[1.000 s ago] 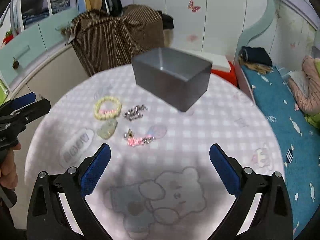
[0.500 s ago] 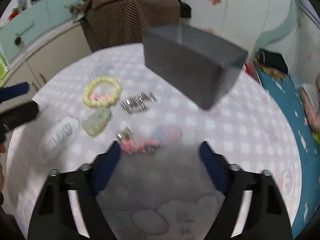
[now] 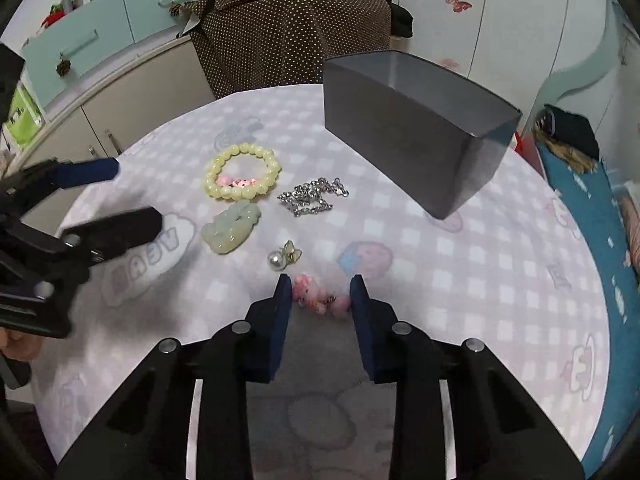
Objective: Organize jewelry
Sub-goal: 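Grasp the green jade pendant with the left gripper while the right grasps the pink charm earring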
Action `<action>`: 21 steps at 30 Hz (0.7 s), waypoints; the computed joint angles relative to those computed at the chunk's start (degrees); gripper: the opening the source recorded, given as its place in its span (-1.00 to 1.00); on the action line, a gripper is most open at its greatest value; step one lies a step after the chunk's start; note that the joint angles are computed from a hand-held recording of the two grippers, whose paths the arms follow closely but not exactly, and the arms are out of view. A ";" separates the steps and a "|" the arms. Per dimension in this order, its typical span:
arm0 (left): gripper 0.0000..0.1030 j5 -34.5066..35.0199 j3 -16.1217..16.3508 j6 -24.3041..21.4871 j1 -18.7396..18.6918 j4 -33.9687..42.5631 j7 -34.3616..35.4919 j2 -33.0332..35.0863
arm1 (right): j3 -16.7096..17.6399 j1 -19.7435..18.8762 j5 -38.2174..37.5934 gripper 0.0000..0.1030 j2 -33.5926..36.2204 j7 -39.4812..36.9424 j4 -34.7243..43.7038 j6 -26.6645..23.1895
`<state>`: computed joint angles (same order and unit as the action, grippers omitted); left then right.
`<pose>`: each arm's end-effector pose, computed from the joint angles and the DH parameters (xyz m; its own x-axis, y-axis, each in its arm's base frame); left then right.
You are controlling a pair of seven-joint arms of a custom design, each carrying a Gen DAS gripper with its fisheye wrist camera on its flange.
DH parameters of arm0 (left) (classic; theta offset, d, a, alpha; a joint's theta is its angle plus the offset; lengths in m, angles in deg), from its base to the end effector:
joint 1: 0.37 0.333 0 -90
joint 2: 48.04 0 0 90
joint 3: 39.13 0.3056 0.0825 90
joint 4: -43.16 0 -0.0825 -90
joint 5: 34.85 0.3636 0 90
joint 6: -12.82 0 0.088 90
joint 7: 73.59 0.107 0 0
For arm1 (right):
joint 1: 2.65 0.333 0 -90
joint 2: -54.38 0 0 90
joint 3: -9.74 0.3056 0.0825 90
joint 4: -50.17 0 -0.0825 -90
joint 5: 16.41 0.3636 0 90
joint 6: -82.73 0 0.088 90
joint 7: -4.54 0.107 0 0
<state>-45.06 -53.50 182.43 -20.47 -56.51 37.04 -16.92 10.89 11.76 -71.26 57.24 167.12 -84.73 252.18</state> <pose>0.5922 -0.3591 0.3558 -0.6656 -0.7456 0.0334 -0.5800 0.4886 -0.6518 0.4797 0.1903 0.3565 -0.0718 -0.9950 -0.0701 -0.7957 0.0995 -0.5975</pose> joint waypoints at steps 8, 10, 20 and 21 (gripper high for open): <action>0.88 2.59 1.70 -3.73 -2.88 5.76 -1.13 4.32 | 0.10 -0.81 -3.71 -0.45 -2.27 7.01 -2.44 0.98; 0.87 3.71 2.54 -5.07 -4.00 7.84 -1.88 5.79 | 0.33 -1.26 -4.58 -0.45 -2.99 8.33 -3.01 1.02; -0.38 5.38 1.29 -6.00 -3.84 10.08 -1.10 7.84 | 1.35 -4.00 -9.15 -0.45 -5.63 14.23 -4.86 2.81; -0.43 5.02 0.81 -6.33 -3.40 9.99 -0.53 7.73 | 1.49 -4.16 -9.38 -0.45 -5.95 14.39 -5.01 2.75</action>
